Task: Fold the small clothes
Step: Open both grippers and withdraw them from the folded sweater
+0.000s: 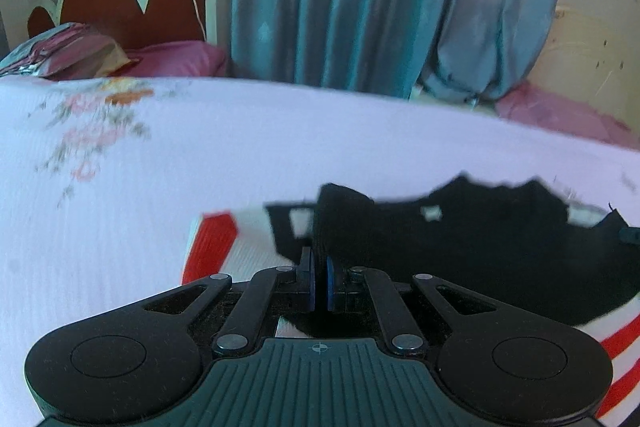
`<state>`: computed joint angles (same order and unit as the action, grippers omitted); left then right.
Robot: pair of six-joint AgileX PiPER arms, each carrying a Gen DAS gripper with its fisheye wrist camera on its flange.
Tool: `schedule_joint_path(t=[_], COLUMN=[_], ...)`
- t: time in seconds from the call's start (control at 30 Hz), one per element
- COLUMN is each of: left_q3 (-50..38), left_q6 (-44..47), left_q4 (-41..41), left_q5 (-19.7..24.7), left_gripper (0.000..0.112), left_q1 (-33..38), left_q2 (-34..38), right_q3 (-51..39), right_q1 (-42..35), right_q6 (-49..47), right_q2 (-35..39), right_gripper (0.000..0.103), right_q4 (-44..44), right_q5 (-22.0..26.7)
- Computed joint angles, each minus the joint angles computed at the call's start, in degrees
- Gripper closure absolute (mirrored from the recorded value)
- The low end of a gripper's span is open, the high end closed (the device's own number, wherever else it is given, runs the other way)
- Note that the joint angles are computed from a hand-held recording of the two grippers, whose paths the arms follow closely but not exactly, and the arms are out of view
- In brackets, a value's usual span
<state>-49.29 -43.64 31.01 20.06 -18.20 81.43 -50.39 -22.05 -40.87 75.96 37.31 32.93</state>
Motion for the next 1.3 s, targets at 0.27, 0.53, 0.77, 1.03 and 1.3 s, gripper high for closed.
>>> schedule_joint_path(t=[0.27, 0.53, 0.77, 1.03, 1.3], left_q3=[-1.9, 2.4, 1.5, 8.8, 9.7], left_q6=[0.3, 6.4, 1.2, -1.0, -3.9], left_q4=[1.0, -4.0, -0.6, 4.4, 5.4], left_q5=[5.7, 6.1, 6.6, 5.0, 11.2], left_gripper=[0.081, 0.044, 0.044, 0.044, 0.044], left_q1=[-2.1, -4.8, -13.8, -10.7, -12.4], left_q2=[-1.5, -11.4, -7.3, -10.6, -15.2], right_q3=[0.5, 0.7, 6.7, 13.2, 14.3], right_q1=[-3.4, -4.1, 9.1, 4.8, -4.4], right_q6=[-2.1, -5.6, 0.1, -4.2, -6.2], right_q2=[-1.0, -8.4, -13.7, -17.6, -21.8], right_gripper=[0.082, 0.076, 0.079, 0.080, 0.078], right_q4=[3.8, 6.2, -0.2, -2.9, -4.4], right_q5=[3.0, 9.3, 6.2, 3.7, 7.4])
